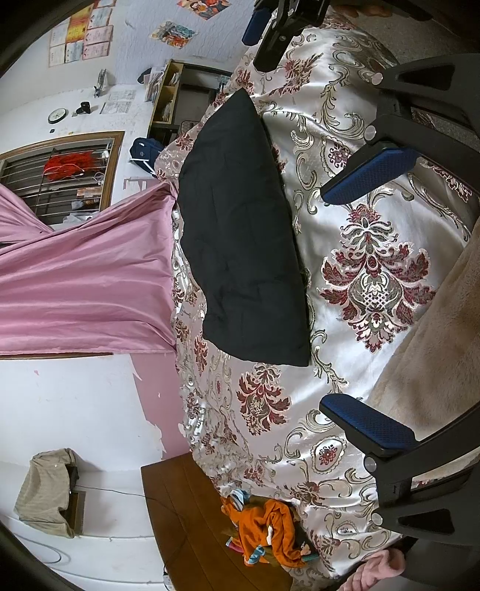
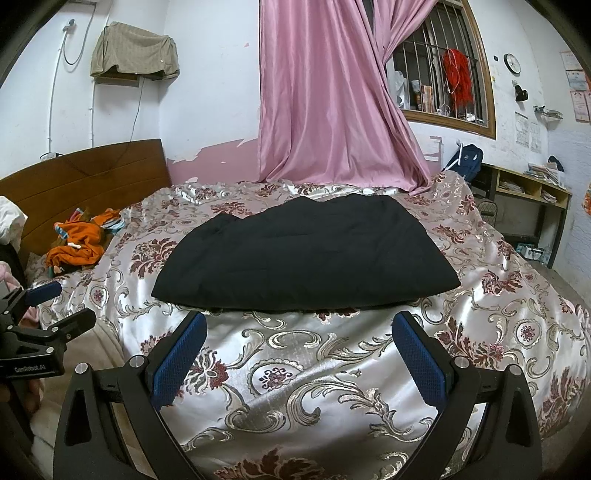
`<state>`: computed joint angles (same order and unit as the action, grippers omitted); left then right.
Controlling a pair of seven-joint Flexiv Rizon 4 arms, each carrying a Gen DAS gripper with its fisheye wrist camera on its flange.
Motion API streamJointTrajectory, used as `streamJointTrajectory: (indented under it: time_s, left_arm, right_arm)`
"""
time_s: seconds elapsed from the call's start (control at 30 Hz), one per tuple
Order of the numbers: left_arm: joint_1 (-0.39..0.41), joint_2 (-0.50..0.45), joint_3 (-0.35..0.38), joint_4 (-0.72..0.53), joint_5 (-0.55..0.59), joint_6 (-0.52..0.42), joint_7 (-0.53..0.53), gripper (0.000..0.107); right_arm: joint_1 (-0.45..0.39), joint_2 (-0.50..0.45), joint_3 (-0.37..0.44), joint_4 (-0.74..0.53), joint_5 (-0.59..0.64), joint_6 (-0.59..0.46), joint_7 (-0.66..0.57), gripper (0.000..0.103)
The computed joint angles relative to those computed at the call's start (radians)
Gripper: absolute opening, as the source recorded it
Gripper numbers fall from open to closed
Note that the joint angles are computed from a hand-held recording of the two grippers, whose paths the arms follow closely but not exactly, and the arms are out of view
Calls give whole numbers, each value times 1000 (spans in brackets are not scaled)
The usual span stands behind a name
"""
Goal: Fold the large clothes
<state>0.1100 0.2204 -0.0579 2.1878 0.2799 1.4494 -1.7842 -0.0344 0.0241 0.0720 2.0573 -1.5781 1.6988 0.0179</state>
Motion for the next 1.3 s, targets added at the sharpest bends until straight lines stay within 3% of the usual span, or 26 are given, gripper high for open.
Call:
streamJointTrajectory:
  time_s: [1.3]
  left_arm:
    - [-25,-3,17,13,-41,23,38,103]
  right_arm:
    - [9,0,10,12,76,-12,-69,99]
